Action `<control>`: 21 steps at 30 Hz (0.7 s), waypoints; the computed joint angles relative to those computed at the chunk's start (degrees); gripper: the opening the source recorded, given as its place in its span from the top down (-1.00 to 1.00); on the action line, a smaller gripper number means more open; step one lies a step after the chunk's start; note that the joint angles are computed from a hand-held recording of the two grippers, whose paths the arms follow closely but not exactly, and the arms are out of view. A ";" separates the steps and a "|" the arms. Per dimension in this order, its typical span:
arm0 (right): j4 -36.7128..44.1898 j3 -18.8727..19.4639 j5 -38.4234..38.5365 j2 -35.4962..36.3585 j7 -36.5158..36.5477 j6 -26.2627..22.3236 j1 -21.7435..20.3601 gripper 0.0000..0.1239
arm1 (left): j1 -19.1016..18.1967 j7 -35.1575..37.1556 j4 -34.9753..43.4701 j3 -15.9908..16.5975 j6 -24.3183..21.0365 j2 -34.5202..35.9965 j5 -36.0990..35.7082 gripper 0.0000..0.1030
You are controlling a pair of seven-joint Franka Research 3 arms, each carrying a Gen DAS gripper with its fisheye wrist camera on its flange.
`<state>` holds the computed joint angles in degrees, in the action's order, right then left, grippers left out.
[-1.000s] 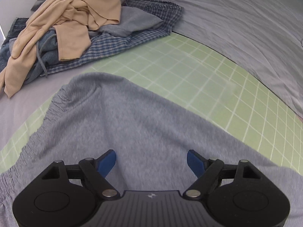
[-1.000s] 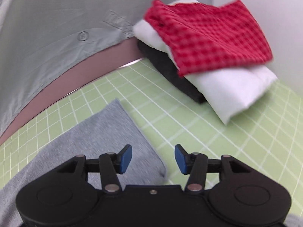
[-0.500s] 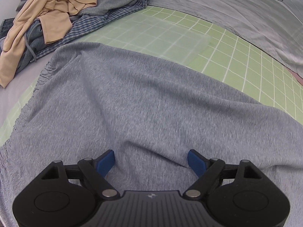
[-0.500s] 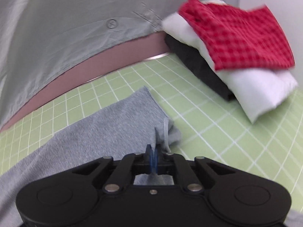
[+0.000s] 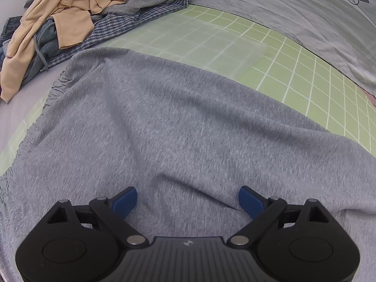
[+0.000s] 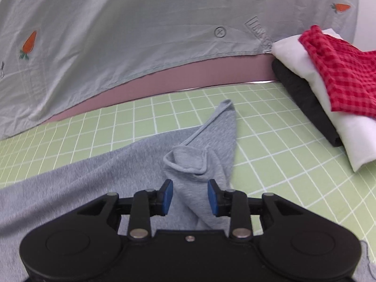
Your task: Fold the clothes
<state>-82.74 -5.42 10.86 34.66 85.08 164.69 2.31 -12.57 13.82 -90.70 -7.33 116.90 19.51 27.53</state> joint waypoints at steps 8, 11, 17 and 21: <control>10.39 1.94 0.19 6.17 -2.95 -7.45 -2.96 0.41 | 0.10 -0.74 -1.00 0.06 0.74 -0.44 0.18 -0.91; 13.48 1.66 0.39 8.17 -2.77 -9.72 -3.01 0.62 | 0.20 -0.90 -1.41 0.07 0.97 -0.62 0.23 -0.95; 0.42 -10.10 -2.62 0.79 12.73 1.96 3.14 0.99 | 0.56 -0.33 -2.29 0.01 1.70 -1.06 0.15 -0.98; -4.63 -17.01 -7.52 -1.78 23.26 -1.82 5.85 0.91 | 0.90 0.39 -2.88 -0.04 2.19 -1.41 -0.10 -0.99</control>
<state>-87.37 -22.42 3.34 32.88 108.35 162.88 8.16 -11.67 14.20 -93.59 -7.38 119.08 18.11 27.43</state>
